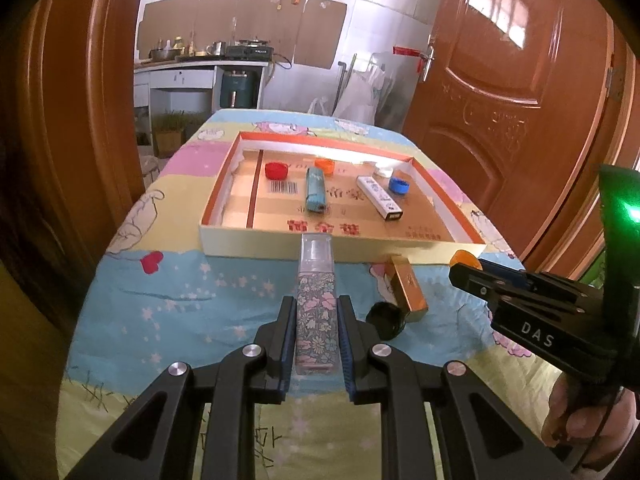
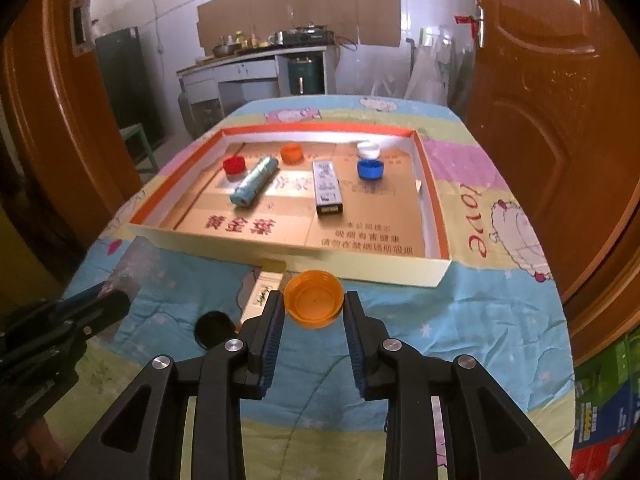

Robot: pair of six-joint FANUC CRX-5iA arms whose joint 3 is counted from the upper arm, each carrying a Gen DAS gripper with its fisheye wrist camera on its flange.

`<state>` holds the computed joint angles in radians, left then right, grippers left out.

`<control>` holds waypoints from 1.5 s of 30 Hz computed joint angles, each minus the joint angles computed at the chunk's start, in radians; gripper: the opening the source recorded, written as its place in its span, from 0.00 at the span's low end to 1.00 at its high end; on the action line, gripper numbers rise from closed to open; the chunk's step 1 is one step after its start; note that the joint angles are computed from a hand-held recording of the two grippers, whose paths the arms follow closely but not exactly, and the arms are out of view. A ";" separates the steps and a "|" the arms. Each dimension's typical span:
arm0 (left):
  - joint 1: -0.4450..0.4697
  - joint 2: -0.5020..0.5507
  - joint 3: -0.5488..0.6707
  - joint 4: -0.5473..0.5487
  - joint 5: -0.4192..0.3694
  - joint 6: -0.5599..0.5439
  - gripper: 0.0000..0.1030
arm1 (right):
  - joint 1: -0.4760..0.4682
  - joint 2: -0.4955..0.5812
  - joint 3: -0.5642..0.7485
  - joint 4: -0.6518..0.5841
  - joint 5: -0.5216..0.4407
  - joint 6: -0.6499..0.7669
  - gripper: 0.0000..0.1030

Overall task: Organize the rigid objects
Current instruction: 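Carry the clear floral box in the left tool while the right tool carries the orange cap to the tray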

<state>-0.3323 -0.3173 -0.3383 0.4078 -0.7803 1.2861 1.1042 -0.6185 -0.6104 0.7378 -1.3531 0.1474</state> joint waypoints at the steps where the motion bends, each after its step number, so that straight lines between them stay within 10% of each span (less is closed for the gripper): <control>1: 0.001 0.000 0.000 0.002 0.002 -0.001 0.20 | 0.002 -0.001 0.003 0.005 -0.001 0.002 0.30; 45: -0.048 0.184 0.194 0.066 0.050 -0.038 0.20 | -0.198 0.048 0.076 0.020 0.149 0.146 0.30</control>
